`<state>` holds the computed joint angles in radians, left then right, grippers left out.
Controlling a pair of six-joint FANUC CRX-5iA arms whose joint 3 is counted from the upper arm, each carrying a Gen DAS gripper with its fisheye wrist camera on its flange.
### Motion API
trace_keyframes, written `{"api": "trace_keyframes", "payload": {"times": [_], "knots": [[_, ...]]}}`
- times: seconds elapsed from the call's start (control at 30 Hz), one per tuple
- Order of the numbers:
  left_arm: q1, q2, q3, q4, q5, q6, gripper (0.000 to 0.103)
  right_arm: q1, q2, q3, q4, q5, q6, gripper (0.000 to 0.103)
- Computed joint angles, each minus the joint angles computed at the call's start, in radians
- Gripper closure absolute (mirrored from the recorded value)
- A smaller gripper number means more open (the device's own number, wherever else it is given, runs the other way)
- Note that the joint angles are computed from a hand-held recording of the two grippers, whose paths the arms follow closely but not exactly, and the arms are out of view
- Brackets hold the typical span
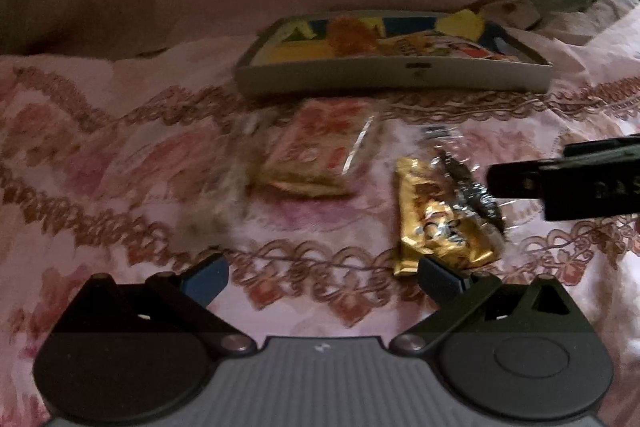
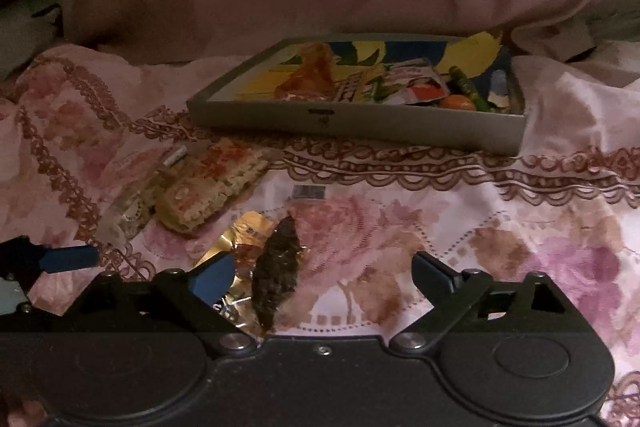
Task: Organize snacks
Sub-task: 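Lower the right tool onto the dark candy beside the gold wrapper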
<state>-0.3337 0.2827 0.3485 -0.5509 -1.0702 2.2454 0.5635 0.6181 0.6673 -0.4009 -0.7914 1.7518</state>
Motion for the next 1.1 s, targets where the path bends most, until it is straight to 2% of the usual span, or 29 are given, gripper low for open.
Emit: {"api": "trace_keyframes", "payload": {"times": [0.27, 0.47, 0.63, 0.7, 0.93, 1.1], "knots": [[-0.005, 0.026, 0.022, 0.013, 0.023, -0.05, 0.0, -0.007, 0.063, 0.095, -0.048, -0.073, 0.082, 0.015], [-0.013, 0.041, 0.04, 0.01, 0.024, -0.066, 0.0, 0.013, 0.069, 0.096, 0.04, -0.078, 0.08, 0.026], [-0.026, 0.058, 0.068, -0.014, 0.012, -0.079, 0.0, 0.003, 0.098, 0.153, 0.088, -0.128, 0.037, 0.026], [-0.024, 0.063, 0.074, -0.009, 0.013, -0.085, 0.0, 0.003, 0.121, 0.182, 0.143, -0.157, -0.008, 0.026], [-0.007, 0.079, 0.083, 0.033, 0.029, -0.16, 0.0, -0.062, 0.14, 0.254, -0.069, -0.23, 0.024, 0.025], [-0.011, 0.098, 0.105, 0.023, 0.028, -0.215, 0.001, -0.04, 0.125, 0.228, -0.084, -0.217, 0.089, 0.024]]}}
